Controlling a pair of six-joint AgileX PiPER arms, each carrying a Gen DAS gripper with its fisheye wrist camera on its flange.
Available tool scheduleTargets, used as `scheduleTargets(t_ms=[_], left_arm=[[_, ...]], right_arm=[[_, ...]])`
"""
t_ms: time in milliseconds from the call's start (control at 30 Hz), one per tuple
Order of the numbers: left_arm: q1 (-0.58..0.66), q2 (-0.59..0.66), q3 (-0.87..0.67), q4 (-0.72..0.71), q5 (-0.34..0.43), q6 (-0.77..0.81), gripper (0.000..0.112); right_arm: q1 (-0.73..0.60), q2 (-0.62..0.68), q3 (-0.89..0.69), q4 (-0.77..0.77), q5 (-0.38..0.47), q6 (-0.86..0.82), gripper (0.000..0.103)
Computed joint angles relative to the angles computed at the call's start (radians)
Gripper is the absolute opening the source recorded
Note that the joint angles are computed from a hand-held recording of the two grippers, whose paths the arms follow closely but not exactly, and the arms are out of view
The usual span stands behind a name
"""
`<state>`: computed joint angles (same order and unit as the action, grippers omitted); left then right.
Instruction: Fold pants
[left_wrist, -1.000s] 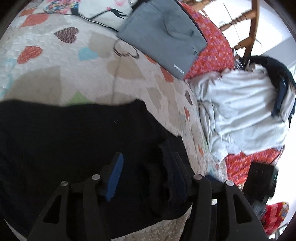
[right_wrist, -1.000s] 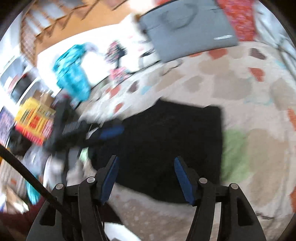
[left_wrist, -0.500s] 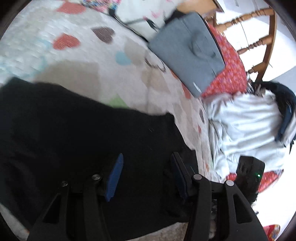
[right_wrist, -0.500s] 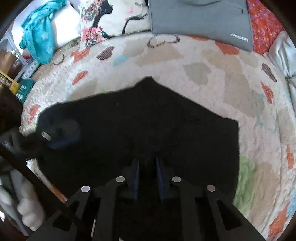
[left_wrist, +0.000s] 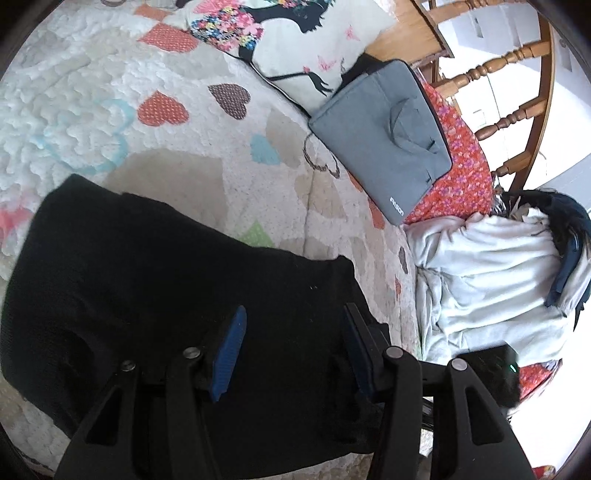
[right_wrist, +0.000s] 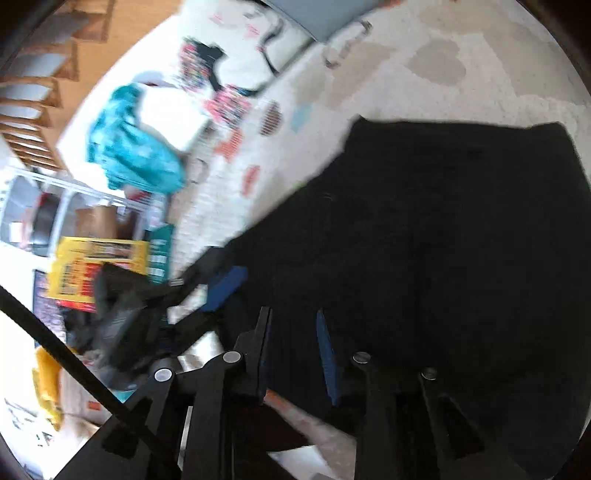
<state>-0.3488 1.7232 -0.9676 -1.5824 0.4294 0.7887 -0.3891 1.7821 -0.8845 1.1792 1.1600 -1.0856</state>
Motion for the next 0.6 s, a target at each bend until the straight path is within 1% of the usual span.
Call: scheduleTargets(t_ms=[33,67,100,133,167,200,233,267,300,367,433,467,500,567,600], left_arm=[[0.007,0.003,0.002,-0.014,0.009,0.006,0.051],[0.01,0.006,0.003,-0.022,0.015,0.007,0.051],[0.015,0.012,0.004,-0.043,0.027,0.017,0.051],[0.016,0.014,0.005,-0.051,0.032,0.022,0.051],[0.013,0.015,0.004,-0.056,0.031,0.023,0.051],[0.004,0.013,0.003,-0.044,0.018,0.015,0.051],[-0.004,0.011,-0.001,-0.029,0.004,0.002,0.051],[-0.016,0.004,0.0,-0.007,-0.022,-0.014,0.052],[-0.032,-0.007,0.002,0.035,-0.06,-0.046,0.052],[-0.046,-0.024,0.006,0.108,-0.11,-0.107,0.052],[-0.038,-0.033,0.016,0.098,-0.115,-0.098,0.052],[-0.028,-0.037,0.025,0.062,-0.109,-0.072,0.052],[-0.021,-0.037,0.029,0.036,-0.102,-0.051,0.053],[-0.019,-0.034,0.025,0.06,-0.1,-0.078,0.053],[-0.024,-0.032,0.019,0.085,-0.103,-0.1,0.053]], right_arm=[[-0.018,-0.031,0.021,-0.002,0.003,-0.012,0.028],[-0.04,-0.062,0.05,-0.002,0.003,-0.029,0.03],[-0.054,-0.071,0.069,-0.003,0.007,-0.034,0.036],[-0.054,-0.058,0.081,-0.008,-0.001,-0.03,0.04],[-0.041,-0.04,0.082,-0.024,-0.03,-0.008,0.043],[-0.009,-0.006,0.081,-0.053,-0.097,0.03,0.044],[0.012,0.032,0.081,-0.042,-0.124,0.029,0.043],[0.006,0.077,0.086,0.009,-0.111,-0.013,0.041],[-0.016,0.104,0.092,0.052,-0.081,-0.036,0.04],[-0.019,0.107,0.074,0.028,-0.058,-0.002,0.041],[-0.02,0.066,0.049,-0.035,-0.032,0.023,0.043],[-0.033,0.049,0.046,-0.03,-0.006,0.01,0.046],[-0.052,0.034,0.037,-0.02,0.023,0.002,0.047],[-0.068,0.027,-0.007,-0.012,0.047,0.025,0.049],[-0.061,0.026,-0.037,-0.007,0.034,0.049,0.049]])
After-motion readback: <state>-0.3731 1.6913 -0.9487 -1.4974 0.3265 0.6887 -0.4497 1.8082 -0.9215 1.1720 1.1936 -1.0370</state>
